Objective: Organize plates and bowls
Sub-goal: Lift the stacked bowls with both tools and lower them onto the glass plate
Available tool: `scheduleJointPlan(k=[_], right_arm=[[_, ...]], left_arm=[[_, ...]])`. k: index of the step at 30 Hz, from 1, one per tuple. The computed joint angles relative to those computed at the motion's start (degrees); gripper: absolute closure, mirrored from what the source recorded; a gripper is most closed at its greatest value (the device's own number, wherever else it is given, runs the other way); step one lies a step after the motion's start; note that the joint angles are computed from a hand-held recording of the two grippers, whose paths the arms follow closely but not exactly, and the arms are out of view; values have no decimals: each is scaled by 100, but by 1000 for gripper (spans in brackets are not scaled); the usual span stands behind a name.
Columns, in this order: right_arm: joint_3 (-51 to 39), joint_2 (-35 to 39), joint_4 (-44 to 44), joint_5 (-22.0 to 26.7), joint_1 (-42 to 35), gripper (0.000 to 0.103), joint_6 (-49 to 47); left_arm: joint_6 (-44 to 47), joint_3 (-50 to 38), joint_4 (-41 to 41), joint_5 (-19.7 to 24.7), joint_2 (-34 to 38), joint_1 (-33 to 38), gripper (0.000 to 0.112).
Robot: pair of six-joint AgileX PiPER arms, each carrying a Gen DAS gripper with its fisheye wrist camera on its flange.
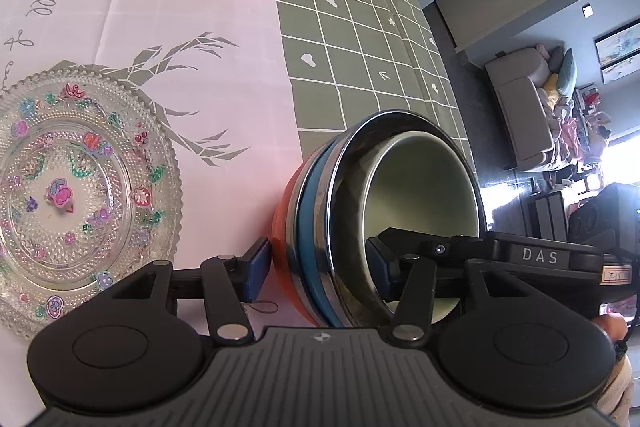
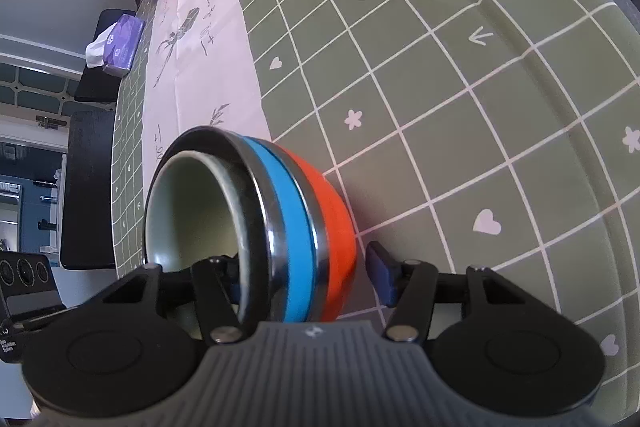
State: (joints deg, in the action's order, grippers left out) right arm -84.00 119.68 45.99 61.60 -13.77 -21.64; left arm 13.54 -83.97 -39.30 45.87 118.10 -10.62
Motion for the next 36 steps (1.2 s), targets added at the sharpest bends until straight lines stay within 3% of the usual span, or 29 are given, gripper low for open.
scheduleJointPlan(k=[10,20,36], right_arm=[[57,-120,-184,-109,82,53,291],[39,-225,-264,-149,161,53,397],[-778,-237,-174,56,961,53,847]], left_arm=[[-806,-330,719,116,39,-199,61],[-986,-313,923,103,-100,-239,63],[-1239,-197,1380,408,-883,449,65]])
